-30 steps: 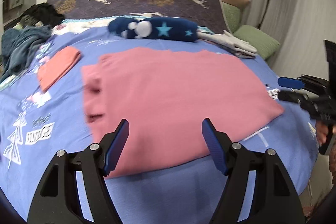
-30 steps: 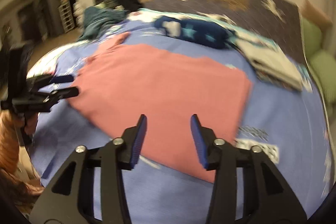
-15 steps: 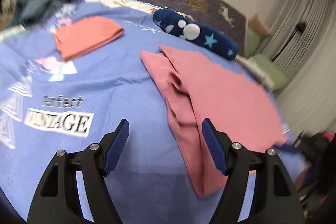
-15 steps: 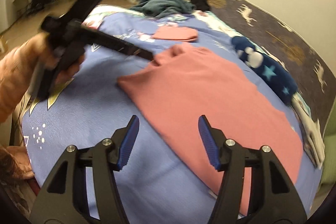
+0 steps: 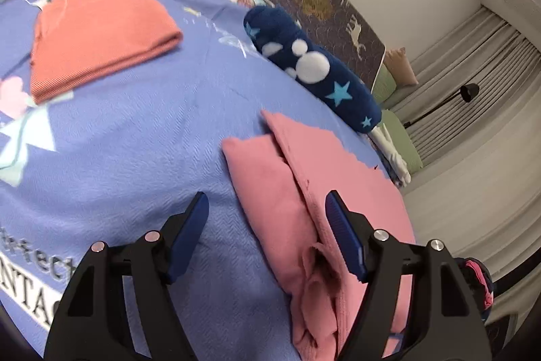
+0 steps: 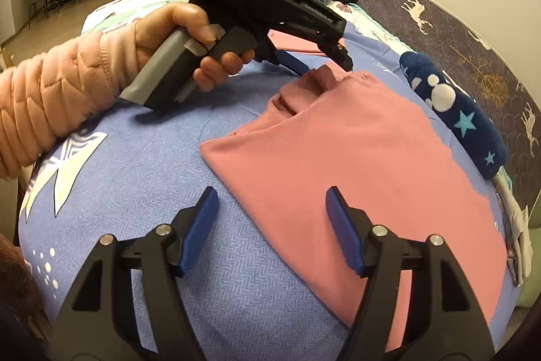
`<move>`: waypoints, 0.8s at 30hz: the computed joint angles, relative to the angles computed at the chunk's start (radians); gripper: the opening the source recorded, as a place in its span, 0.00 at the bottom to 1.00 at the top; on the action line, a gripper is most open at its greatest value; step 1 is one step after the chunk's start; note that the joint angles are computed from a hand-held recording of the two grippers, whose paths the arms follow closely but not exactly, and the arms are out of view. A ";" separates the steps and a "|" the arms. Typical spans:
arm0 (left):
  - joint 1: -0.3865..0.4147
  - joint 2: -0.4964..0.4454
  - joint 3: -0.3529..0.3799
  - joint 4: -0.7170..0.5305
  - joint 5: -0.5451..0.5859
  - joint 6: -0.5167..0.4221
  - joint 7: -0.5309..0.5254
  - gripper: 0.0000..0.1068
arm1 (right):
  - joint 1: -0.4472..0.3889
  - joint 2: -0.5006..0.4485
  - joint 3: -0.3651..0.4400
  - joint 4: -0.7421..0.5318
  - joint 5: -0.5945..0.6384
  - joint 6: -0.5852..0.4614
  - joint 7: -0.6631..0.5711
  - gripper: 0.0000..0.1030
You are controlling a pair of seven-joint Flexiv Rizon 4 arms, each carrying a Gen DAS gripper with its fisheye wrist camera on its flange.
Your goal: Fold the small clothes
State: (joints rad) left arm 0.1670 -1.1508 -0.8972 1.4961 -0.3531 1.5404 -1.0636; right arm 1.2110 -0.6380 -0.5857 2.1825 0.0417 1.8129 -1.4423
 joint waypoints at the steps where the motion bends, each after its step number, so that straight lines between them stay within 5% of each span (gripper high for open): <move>1: 0.028 -0.005 -0.033 0.035 0.019 0.044 0.020 0.67 | -0.014 0.006 0.011 -0.003 0.001 0.004 0.003 0.66; 4: 0.105 -0.017 -0.099 0.139 0.107 0.158 0.022 0.67 | -0.079 0.028 0.047 -0.031 0.002 0.008 0.012 0.63; 7: 0.177 -0.042 -0.163 0.230 0.227 0.187 0.051 0.63 | -0.204 0.048 0.125 -0.111 -0.044 -0.062 0.042 0.27; 9: 0.142 0.025 -0.090 0.255 0.263 0.174 0.041 0.62 | -0.328 0.051 0.222 -0.180 -0.092 -0.113 0.086 0.14; 12: 0.010 0.137 0.097 0.227 0.251 0.112 -0.009 0.55 | -0.537 0.025 0.459 -0.401 0.093 -0.319 -0.127 0.14; 14: -0.043 0.167 0.171 0.210 0.224 0.084 -0.028 0.49 | -0.665 -0.008 0.592 -0.465 -0.012 -0.359 -0.089 0.14; 17: -0.042 0.169 0.175 0.217 0.209 0.095 -0.028 0.46 | -0.827 -0.067 0.788 -0.557 -0.162 -0.445 -0.056 0.35; 20: -0.098 0.194 0.246 0.219 0.212 0.132 -0.042 0.45 | -0.789 -0.094 0.750 -0.589 -0.254 -0.478 -0.027 0.43; 22: -0.173 0.223 0.337 0.207 0.211 0.145 -0.062 0.44 | -0.755 -0.117 0.706 -0.624 -0.299 -0.536 0.005 0.04; 24: -0.199 0.233 0.371 0.204 0.214 0.149 -0.070 0.44 | -0.729 -0.142 0.662 -0.654 -0.326 -0.533 0.063 0.01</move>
